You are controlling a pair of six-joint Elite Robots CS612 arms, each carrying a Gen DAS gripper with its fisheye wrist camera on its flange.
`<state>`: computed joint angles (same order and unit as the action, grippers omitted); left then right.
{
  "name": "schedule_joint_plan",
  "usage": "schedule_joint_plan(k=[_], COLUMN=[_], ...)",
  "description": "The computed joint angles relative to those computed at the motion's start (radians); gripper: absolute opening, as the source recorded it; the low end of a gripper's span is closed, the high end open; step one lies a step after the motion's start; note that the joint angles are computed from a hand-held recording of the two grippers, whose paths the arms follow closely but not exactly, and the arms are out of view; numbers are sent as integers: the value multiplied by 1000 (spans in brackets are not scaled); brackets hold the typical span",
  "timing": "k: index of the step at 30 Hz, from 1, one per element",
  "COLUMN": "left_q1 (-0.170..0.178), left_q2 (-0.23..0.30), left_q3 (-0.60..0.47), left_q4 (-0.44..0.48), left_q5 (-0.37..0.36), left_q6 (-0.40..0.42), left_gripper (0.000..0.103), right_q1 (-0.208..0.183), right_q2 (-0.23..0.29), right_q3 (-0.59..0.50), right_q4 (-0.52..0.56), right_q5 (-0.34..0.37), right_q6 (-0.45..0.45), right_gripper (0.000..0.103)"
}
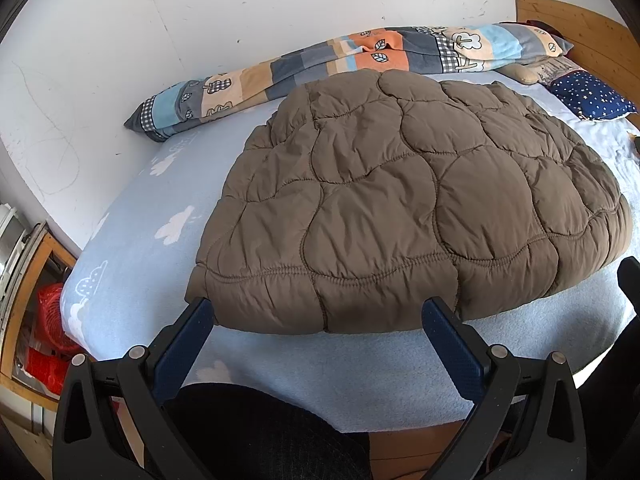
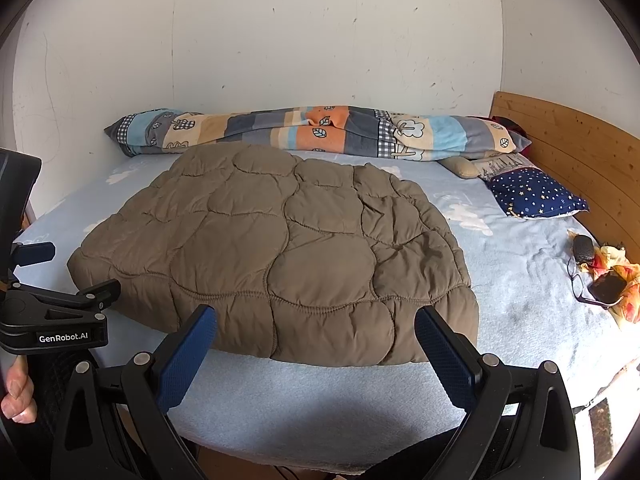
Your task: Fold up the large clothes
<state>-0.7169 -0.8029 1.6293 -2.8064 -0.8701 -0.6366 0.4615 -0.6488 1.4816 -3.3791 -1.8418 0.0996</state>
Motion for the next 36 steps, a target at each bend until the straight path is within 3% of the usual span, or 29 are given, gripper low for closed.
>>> schedule_joint_plan(k=[36], left_q1=[0], left_q2=[0], left_q3=[1], left_q4=[-2], left_q5=[2], left_q6=[2], left_gripper=[103], right_q1=[3], right_q2=[-2], right_q3=[0], right_q4=[2], right_q5=[-14], right_q6=[25], right_gripper=[100])
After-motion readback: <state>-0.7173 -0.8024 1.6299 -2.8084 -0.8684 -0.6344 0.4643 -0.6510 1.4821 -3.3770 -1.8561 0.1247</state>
